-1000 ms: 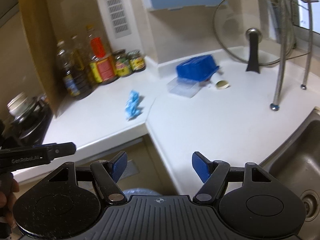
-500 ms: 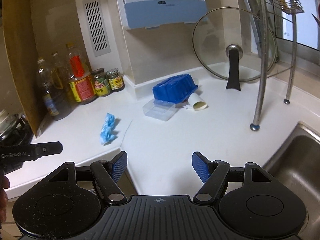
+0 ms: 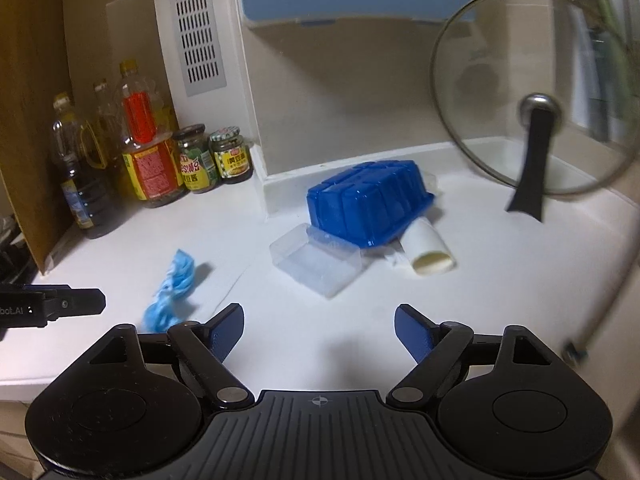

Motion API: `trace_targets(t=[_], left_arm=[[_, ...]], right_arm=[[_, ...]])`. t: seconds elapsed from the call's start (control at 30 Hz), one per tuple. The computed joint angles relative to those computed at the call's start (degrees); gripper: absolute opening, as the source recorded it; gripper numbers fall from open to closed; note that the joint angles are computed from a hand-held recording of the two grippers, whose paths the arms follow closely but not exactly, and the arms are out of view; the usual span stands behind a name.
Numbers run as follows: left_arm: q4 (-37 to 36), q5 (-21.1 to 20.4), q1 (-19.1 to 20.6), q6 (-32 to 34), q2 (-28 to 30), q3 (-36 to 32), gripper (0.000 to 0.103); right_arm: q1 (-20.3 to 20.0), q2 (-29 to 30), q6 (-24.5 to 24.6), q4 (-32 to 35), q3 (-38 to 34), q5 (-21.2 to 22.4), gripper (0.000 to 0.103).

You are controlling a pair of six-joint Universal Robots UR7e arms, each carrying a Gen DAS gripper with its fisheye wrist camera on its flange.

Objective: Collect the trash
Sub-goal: 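Grasp the blue face mask on the counter with the left tool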

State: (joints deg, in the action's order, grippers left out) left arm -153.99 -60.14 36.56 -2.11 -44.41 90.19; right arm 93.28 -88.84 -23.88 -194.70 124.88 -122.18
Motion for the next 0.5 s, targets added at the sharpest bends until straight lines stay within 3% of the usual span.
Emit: trace_targets(t=[0.3, 0.5], left_arm=[[1.7, 2.78, 0.73, 0.66, 7.77, -6.78, 0.063], [2.35, 5.13, 1.11, 1.55, 10.79, -8.8, 0.05]], right_arm=[[-6.55, 2.4, -3.58, 5.39, -6.07, 6.66, 0.084], [-8.83, 3.31, -5.08, 7.57, -7.92, 9.39, 0.084]])
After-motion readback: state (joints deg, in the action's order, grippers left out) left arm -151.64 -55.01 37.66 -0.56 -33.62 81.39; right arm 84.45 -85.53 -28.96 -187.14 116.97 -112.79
